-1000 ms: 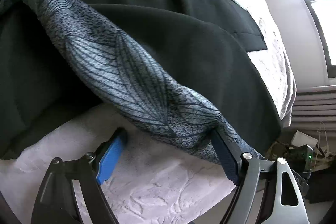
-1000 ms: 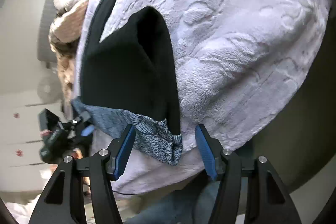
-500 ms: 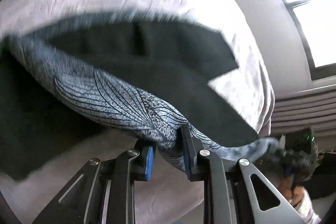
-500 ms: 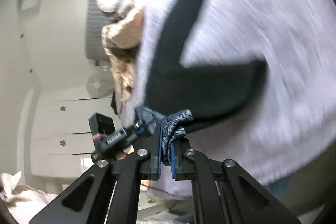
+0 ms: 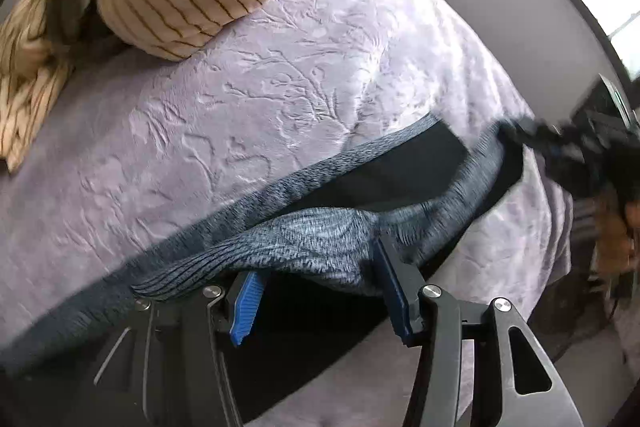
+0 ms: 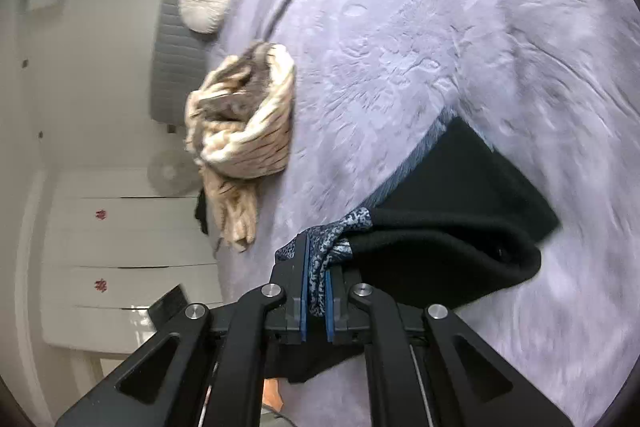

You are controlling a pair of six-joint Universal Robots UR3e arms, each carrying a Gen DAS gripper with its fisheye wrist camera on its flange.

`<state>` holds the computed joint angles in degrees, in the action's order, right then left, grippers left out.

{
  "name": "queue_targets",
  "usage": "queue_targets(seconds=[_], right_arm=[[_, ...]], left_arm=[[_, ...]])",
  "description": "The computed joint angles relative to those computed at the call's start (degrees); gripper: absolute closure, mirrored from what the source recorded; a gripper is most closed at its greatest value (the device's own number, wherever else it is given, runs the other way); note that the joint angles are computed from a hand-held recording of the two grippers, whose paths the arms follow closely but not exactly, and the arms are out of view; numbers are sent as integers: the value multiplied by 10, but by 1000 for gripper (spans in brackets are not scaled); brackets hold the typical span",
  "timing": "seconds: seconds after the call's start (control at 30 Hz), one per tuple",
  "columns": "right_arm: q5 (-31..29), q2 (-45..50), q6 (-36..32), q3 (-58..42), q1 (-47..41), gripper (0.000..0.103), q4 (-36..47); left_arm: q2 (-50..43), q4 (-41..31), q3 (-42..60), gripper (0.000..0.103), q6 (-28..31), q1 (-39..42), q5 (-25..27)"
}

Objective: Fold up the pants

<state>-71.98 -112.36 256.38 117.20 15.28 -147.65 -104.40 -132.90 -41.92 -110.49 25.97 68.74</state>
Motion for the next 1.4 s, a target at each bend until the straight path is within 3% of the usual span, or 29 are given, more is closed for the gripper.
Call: queue_targets(seconds=[0.07,0.13,0.23,0.27,0.3,0.33,0.37,0.43,0.57,0.7,0.8,0.83,0.87,0.9,1.07,1.17,1.27,1.33,1.4], right_arm=[[41,29,-25,3,-39,96,2],[53,42,-39,8,-60,96,12],[64,57,-67,10,-90,91,36],[55,64,-91,-13,-91,81,84],[47,74,-105,-34,-90,54,116],[31,75,-112,-55,-81,43,152],[11,70,-112,-65,-66,39,161],[2,52,-116,-57,-46,39,142],[-2,32,-43,15,32,39,48],[-30,80,28,76,92,39,-74],[-50,142,81,119,103,41,-218],[-59,160,85,119,104,46,-239],[-65,176,84,115,103,75,-257],[-57,185,80,102,98,94,-244],[-66,142,93,72,139,94,-206],[-68,111,89,79,154,92,-120],[-54,97,85,130,126,89,-137],[-75,80,74,99,132,78,-72],[-126,65,73,35,165,51,38]], left_arm=[[24,39,-30,47,27,2,16],[79,104,-107,25,82,15,33],[114,137,-157,25,126,44,42],[113,144,-163,25,118,50,48],[112,157,-175,25,100,61,55],[116,178,-197,25,79,73,62],[120,195,-214,25,61,85,67],[126,222,-247,25,26,114,74],[146,270,-323,25,-19,182,100],[158,347,-392,25,-38,210,118],[140,395,-424,25,-66,212,136],[137,402,-430,25,-68,213,134],[142,408,-437,25,-66,212,134],[148,408,-440,25,-61,211,134],[159,317,-383,25,-9,250,108],[159,312,-378,25,0,271,120],[161,320,-382,25,8,289,129],[153,309,-365,25,23,303,121],[146,290,-342,25,51,329,113]])
